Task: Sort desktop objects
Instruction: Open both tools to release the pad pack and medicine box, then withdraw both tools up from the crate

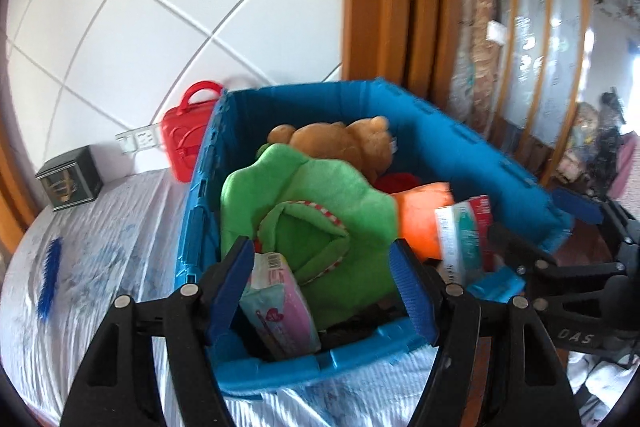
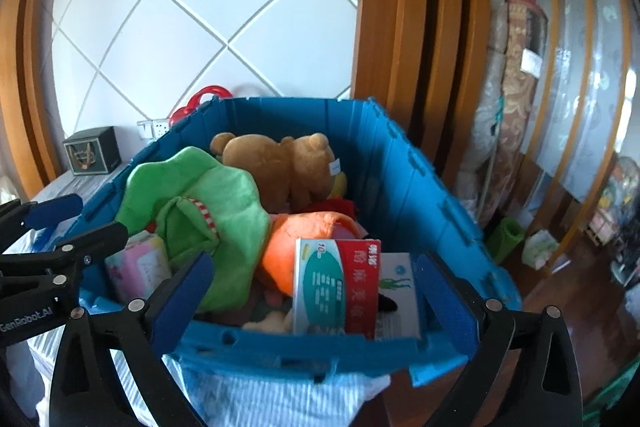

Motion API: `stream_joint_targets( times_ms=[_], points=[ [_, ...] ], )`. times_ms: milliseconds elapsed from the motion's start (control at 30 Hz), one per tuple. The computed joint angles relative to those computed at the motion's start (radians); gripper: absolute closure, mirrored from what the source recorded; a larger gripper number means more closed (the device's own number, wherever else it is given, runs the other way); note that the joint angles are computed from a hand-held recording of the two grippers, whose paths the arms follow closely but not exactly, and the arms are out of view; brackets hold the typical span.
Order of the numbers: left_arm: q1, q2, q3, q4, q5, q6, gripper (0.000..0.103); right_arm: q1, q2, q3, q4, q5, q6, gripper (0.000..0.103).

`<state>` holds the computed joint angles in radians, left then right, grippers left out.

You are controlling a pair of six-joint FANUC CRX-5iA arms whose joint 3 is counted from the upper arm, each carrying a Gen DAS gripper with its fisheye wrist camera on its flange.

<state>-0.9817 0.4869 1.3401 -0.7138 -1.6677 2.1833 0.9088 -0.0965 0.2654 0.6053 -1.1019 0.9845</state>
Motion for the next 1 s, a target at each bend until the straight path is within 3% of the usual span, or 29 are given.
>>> stream_joint_targets(
  times_ms=[167,267,300,400,767,1000],
  points=[
    [-0.026,-0.108,-0.150,-0.004,0.072,0.033,0.016,0.064,-0.030,-0.020,0.062,-0.050,-0.085,0.000],
    [-0.067,-0.124,-0.157,-0.075,0.054,0.027,0.008,0.099,-0.049,-0.042,0.097,-0.077,-0.135,0.000],
    [-0.083,-0.123,-0.150,-0.108,0.037,0.020,0.000,0.107,-0.051,-0.045,0.108,-0.087,-0.145,0.000],
    [-0.101,-0.124,-0.144,-0.148,0.008,0.010,0.000,0.135,-0.057,-0.053,0.143,-0.124,-0.185,0.000],
    [-0.093,-0.184,-0.229,-0.092,0.041,0.034,0.000,0.198,-0.079,-0.061,0.185,-0.200,-0.255,0.000],
    [-0.094,-0.166,-0.202,-0.092,0.024,0.020,0.000,0.206,-0.084,-0.064,0.203,-0.219,-0.270,0.000]
  ],
)
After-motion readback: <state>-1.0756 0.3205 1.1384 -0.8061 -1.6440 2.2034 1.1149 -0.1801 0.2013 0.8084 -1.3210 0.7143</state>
